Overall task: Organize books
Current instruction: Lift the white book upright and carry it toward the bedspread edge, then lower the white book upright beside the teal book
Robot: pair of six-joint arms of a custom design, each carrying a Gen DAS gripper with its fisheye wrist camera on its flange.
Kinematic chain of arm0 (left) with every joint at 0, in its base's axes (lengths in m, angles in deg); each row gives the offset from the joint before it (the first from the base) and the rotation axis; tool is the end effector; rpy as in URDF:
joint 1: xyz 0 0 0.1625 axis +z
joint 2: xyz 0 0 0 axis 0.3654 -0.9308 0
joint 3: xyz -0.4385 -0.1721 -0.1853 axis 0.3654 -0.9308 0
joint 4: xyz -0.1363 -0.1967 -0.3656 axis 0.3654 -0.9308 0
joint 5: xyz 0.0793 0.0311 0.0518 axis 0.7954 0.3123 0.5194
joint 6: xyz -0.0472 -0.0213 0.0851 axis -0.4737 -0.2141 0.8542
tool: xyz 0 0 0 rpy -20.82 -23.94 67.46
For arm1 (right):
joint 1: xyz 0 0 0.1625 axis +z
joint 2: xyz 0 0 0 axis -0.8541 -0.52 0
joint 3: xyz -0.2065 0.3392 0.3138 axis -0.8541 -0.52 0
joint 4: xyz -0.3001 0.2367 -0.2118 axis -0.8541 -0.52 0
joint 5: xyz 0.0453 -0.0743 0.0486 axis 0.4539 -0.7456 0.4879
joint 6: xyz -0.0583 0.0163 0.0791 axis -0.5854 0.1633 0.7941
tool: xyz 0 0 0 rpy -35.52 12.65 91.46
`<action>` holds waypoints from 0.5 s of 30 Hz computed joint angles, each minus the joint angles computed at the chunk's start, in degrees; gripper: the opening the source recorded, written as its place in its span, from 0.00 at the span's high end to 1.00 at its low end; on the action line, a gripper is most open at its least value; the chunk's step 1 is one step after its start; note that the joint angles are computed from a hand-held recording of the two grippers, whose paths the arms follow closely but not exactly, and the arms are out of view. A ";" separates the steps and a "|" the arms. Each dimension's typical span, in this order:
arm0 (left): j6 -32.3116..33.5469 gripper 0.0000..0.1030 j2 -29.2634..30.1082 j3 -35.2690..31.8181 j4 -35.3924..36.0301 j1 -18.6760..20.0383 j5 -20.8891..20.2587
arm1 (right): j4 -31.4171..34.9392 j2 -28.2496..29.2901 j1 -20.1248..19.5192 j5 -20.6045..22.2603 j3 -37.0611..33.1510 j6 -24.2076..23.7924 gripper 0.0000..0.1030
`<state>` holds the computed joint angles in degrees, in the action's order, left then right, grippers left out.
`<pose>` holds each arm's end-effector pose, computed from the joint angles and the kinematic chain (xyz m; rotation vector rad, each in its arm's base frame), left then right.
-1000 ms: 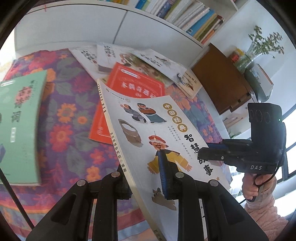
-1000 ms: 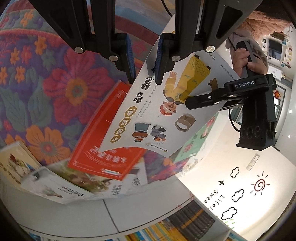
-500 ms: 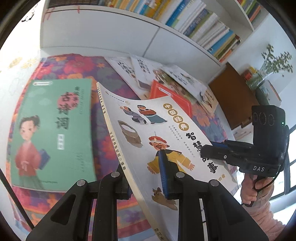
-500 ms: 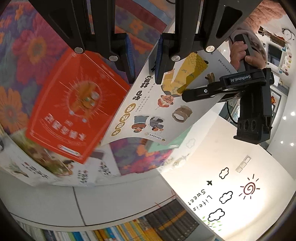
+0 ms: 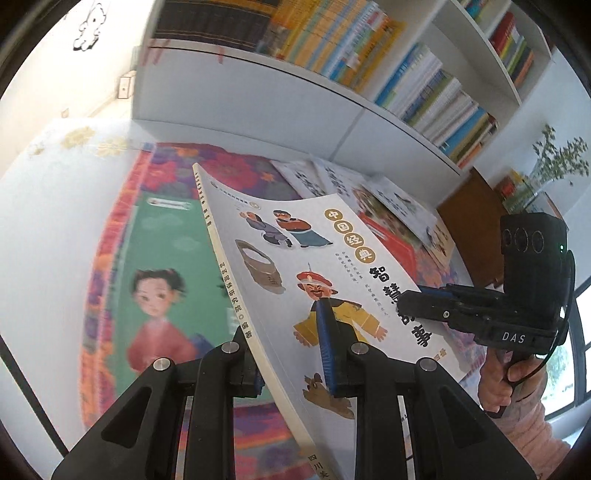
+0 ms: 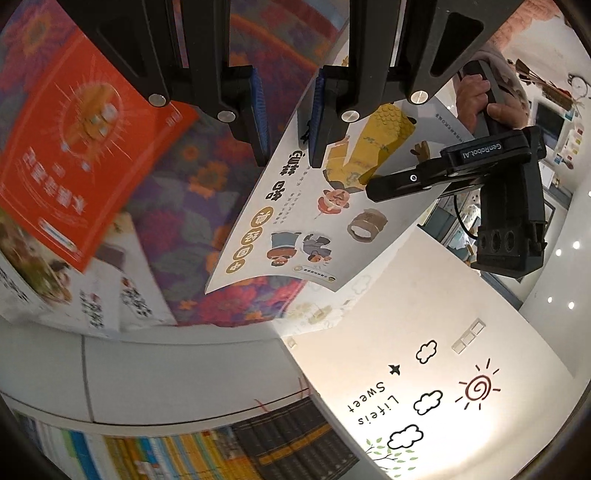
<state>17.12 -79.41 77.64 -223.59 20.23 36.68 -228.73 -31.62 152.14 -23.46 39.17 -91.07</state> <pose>-0.3146 -0.5407 0.1804 0.2716 2.6475 -0.8432 0.1723 -0.6098 0.3042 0.9787 -2.9299 0.3206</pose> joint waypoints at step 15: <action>1.22 0.72 -1.31 -0.09 2.61 9.06 -2.93 | -7.28 9.82 1.04 -1.48 -0.82 2.47 0.80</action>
